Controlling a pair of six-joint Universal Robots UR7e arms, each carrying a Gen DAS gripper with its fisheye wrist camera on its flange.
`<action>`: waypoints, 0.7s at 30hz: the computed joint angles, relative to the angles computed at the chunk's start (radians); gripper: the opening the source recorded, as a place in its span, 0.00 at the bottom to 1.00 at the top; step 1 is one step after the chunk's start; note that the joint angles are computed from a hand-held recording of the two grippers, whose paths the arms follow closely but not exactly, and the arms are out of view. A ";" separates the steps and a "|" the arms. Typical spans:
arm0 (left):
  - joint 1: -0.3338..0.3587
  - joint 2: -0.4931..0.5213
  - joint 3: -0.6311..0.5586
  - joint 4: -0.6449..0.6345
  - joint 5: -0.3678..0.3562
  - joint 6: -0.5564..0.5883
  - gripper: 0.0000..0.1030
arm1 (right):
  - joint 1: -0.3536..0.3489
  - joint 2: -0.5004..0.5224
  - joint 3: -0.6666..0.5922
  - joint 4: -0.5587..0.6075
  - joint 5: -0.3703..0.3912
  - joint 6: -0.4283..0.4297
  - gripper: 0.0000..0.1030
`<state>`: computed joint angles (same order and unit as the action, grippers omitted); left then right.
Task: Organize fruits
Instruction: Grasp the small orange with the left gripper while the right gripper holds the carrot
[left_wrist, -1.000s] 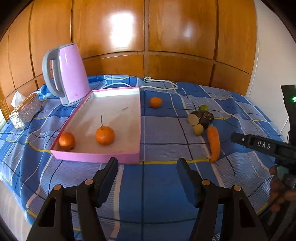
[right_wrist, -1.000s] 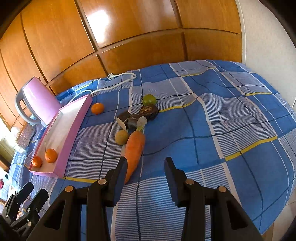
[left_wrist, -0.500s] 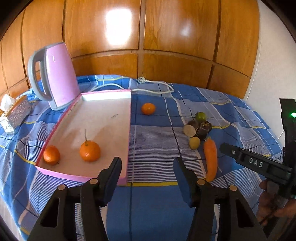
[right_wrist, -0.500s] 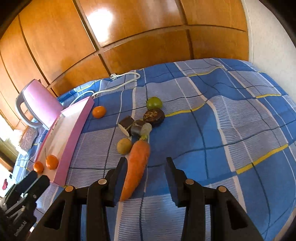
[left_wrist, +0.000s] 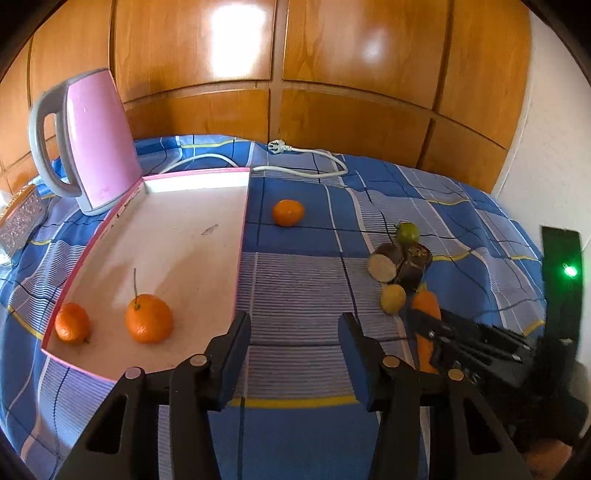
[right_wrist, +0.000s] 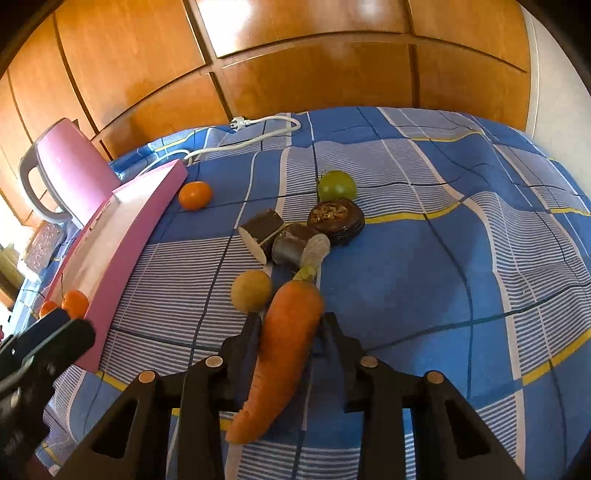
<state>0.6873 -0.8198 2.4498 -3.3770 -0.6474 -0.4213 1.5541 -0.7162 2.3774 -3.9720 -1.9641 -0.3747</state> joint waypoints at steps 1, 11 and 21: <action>0.008 0.003 -0.010 0.004 -0.005 0.005 0.46 | -0.013 -0.013 0.006 0.017 0.023 0.011 0.33; 0.079 0.031 -0.134 0.045 -0.025 0.083 0.40 | 0.008 0.018 -0.015 -0.065 -0.017 -0.011 0.32; 0.170 0.077 -0.309 0.113 -0.051 0.117 0.40 | 0.002 0.025 -0.031 -0.041 -0.031 -0.005 0.32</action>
